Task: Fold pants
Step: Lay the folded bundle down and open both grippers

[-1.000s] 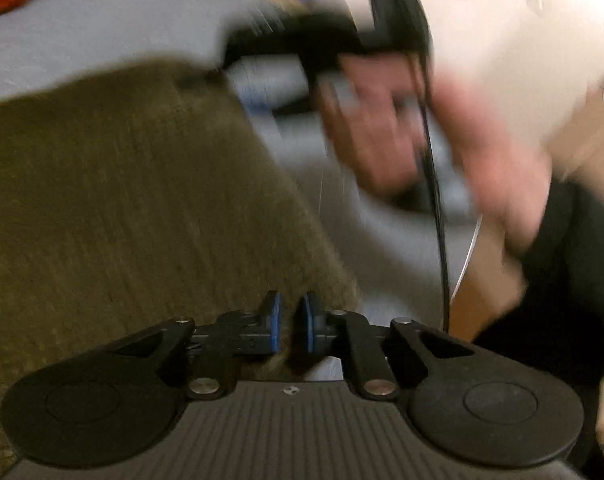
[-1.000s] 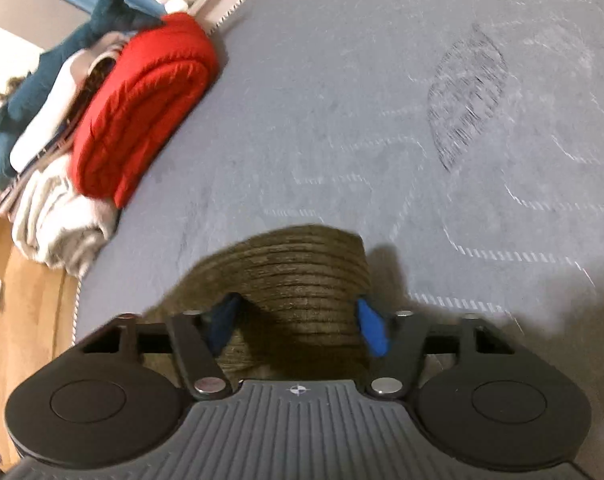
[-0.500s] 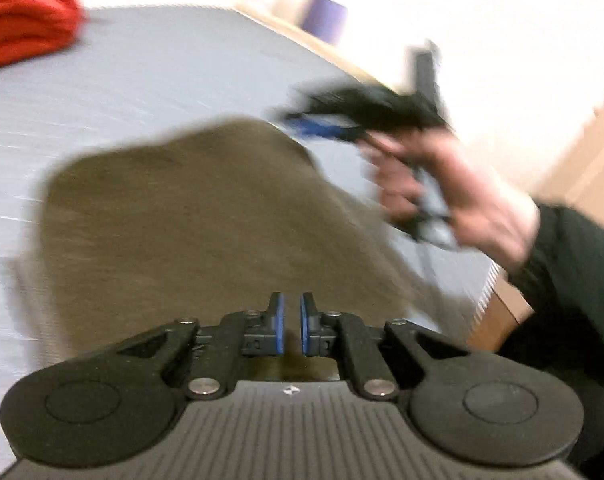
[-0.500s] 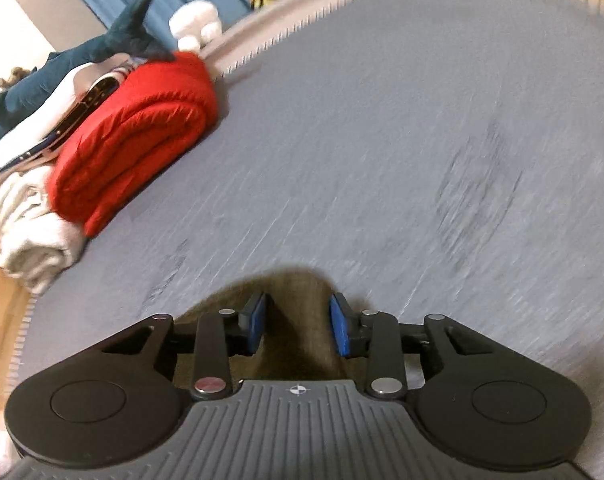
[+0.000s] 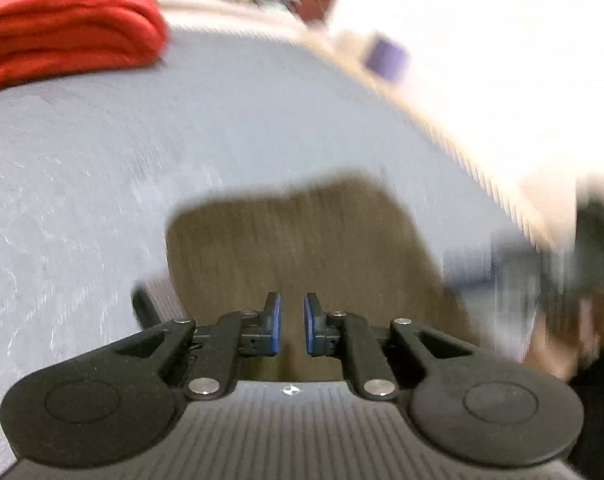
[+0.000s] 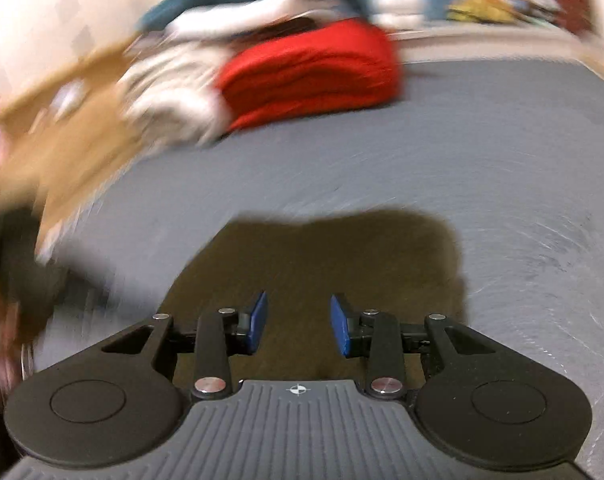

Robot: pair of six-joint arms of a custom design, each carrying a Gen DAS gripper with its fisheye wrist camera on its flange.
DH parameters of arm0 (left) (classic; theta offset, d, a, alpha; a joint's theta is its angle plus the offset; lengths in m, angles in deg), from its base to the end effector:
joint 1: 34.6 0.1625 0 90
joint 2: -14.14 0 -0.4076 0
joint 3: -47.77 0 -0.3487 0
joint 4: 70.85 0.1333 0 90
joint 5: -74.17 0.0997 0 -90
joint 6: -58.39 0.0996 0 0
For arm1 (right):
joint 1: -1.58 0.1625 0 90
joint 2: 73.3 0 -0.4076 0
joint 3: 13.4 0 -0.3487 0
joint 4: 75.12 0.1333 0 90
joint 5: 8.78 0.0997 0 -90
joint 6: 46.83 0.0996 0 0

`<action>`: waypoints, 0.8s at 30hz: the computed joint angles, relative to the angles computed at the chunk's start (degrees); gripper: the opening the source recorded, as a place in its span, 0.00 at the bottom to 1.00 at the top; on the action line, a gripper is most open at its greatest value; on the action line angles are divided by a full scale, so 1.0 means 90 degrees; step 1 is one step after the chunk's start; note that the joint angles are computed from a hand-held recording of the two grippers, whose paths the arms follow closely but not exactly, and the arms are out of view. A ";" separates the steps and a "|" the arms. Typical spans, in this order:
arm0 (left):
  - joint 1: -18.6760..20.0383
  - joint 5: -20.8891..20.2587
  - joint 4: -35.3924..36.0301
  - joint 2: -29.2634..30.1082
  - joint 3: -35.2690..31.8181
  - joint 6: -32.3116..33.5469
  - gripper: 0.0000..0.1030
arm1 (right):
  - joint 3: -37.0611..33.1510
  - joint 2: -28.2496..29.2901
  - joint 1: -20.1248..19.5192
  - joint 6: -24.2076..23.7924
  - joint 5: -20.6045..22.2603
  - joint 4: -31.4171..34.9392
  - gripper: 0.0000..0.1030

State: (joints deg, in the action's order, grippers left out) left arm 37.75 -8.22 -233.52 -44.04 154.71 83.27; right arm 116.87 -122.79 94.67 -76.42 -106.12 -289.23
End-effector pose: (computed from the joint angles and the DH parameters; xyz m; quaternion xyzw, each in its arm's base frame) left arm -0.0350 -0.5932 0.1968 0.3412 0.9147 -0.2022 0.0778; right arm 0.1452 -0.4538 0.1248 0.2382 -0.8966 0.3450 0.1423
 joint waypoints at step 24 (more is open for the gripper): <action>-0.0231 0.2025 -0.1483 0.1973 -0.1066 -0.1433 0.07 | -0.0968 0.0578 -0.0312 0.1020 -0.0779 -0.0979 0.51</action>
